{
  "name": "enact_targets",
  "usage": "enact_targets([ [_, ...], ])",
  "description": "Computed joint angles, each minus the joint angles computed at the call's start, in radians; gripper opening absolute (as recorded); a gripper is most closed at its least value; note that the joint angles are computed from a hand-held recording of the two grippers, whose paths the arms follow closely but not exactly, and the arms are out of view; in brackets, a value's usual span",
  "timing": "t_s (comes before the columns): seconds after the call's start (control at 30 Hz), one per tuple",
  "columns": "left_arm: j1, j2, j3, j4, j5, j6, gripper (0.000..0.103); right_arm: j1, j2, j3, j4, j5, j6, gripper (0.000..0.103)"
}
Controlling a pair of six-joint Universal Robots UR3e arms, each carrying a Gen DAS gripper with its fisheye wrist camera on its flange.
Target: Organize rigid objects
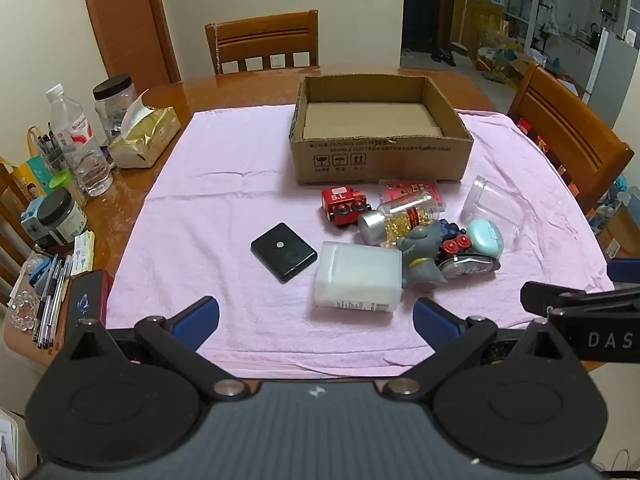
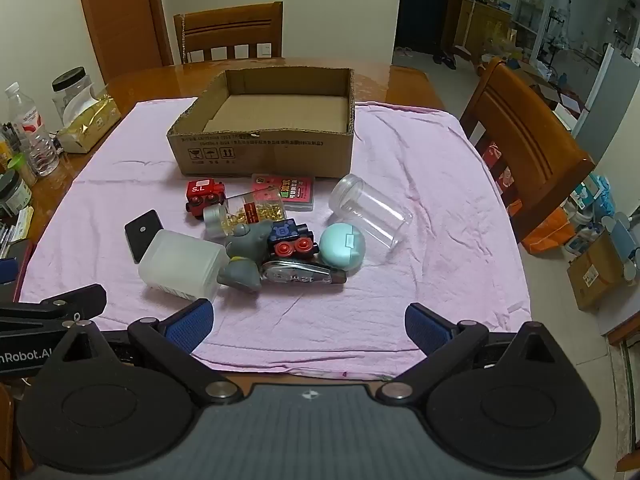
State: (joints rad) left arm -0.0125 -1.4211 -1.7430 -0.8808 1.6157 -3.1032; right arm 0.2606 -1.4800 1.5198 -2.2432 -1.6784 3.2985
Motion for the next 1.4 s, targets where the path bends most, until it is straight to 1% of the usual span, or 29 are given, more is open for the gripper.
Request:
enact_targets([
  [0.03,0.010,0.009,-0.014,0.016,-0.022,0.001,0.102,0.002,0.001,0.006,-0.013,-0.002,0.002,0.103],
  [0.2,0.017,0.022,-0.027,0.021,-0.028,0.014,0.102,-0.005,-0.006,0.024,-0.024,0.010,0.008,0.103],
  [0.27,0.025,0.032,-0.037,0.024,-0.035,0.021,0.102,-0.012,-0.006,0.003,-0.004,0.014,0.002,0.103],
  [0.3,0.026,0.034,-0.032,0.010,-0.034,0.024,0.102,-0.016,-0.012,0.010,-0.007,0.018,0.000,0.103],
  [0.33,-0.002,-0.003,0.016,-0.005,-0.005,0.000,0.102,-0.018,-0.017,0.018,-0.009,0.019,-0.003,0.103],
  [0.43,-0.006,-0.004,0.015,-0.002,-0.004,-0.003,0.102,-0.030,-0.022,0.022,-0.007,0.030,-0.010,0.103],
  [0.8,-0.016,-0.003,0.036,-0.021,0.005,-0.023,0.102,-0.019,-0.019,-0.004,0.009,0.023,-0.008,0.103],
  [1.4,-0.025,-0.008,0.049,-0.031,0.012,-0.032,0.102,-0.036,-0.027,0.006,-0.003,0.040,-0.020,0.103],
])
